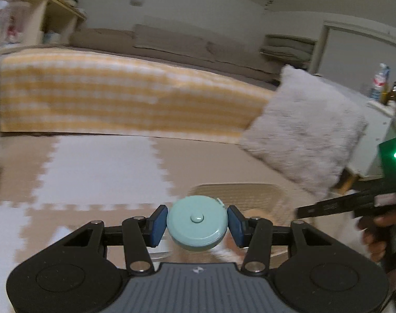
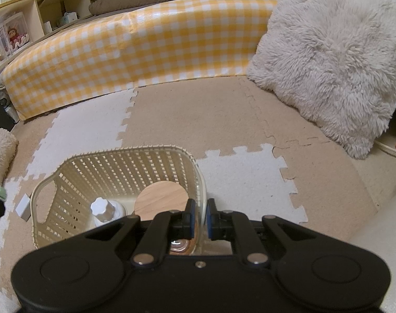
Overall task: Organize rigid objects
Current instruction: 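Lift the tape measure and carry it over the basket, then lower the tape measure into the basket and open the left tool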
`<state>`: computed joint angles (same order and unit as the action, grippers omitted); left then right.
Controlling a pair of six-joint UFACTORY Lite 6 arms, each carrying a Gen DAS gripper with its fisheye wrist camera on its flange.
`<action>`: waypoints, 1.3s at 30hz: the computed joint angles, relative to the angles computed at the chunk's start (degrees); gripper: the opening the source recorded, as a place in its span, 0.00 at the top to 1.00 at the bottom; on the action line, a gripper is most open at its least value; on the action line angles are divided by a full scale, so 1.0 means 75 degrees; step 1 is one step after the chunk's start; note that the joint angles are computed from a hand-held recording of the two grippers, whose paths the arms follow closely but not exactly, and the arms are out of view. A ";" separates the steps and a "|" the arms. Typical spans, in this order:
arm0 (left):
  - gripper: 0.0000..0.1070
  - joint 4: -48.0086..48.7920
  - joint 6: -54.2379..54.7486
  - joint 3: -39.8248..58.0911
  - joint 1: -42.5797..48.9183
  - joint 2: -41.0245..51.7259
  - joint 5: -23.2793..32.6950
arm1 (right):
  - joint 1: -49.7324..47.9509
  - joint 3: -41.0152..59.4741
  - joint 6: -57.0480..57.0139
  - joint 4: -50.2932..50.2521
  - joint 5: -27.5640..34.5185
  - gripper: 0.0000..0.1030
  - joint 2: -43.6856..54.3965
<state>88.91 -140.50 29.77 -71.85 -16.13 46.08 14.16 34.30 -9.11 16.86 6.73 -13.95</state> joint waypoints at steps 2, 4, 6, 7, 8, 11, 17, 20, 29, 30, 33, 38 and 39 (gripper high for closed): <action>0.53 0.0430 -0.0299 0.0525 0.0225 0.0659 -0.0383 | -0.0021 -0.0014 -0.0243 0.0243 0.0008 0.91 -0.0010; 0.53 0.0799 -0.0491 0.0989 0.0482 0.1228 -0.0836 | -0.0032 -0.0022 -0.0411 0.0414 0.0009 0.91 -0.0011; 0.53 0.1048 -0.0530 0.1489 0.0806 0.1817 -0.1368 | -0.0059 -0.0016 -0.0690 0.0693 0.0022 0.91 -0.0006; 0.53 0.1162 -0.0582 0.1724 0.0964 0.2111 -0.1650 | -0.0080 -0.0018 -0.0898 0.0898 0.0030 0.91 -0.0005; 0.53 0.1288 -0.0650 0.1928 0.1140 0.2367 -0.1968 | -0.0096 -0.0016 -0.1074 0.1073 0.0034 0.91 0.0002; 0.53 0.1499 -0.0797 0.2527 0.1547 0.3056 -0.2739 | -0.0131 -0.0023 -0.1457 0.1457 0.0055 0.91 -0.0008; 0.53 0.0217 0.0721 0.3639 0.1920 0.3993 -0.3719 | -0.0188 0.0001 -0.1848 0.1828 0.0101 0.91 0.0004; 0.53 -0.0601 0.1580 0.4106 0.1998 0.4413 -0.4018 | -0.0212 0.0011 -0.1998 0.1977 0.0131 0.91 0.0003; 0.52 -0.2268 0.2995 0.4633 0.2167 0.4927 -0.4471 | -0.0225 0.0035 -0.2111 0.2094 0.0155 0.90 0.0029; 0.53 -0.2610 0.3326 0.4693 0.2179 0.4951 -0.4484 | -0.0225 0.0035 -0.2111 0.2094 0.0155 0.90 0.0029; 0.52 -0.3069 0.3790 0.4768 0.2202 0.4988 -0.4477 | -0.0225 0.0034 -0.2115 0.2094 0.0159 0.90 0.0027; 0.48 -0.3469 0.4153 0.4745 0.2262 0.4944 -0.4541 | -0.0220 0.0027 -0.2091 0.2068 0.0159 0.89 0.0020; 0.47 -0.3624 0.4312 0.4753 0.2263 0.4933 -0.4503 | -0.0220 0.0021 -0.2083 0.2066 0.0159 0.89 0.0013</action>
<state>61.74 -108.15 65.42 -54.88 20.87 12.31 12.51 34.46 -24.73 32.35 7.92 -13.85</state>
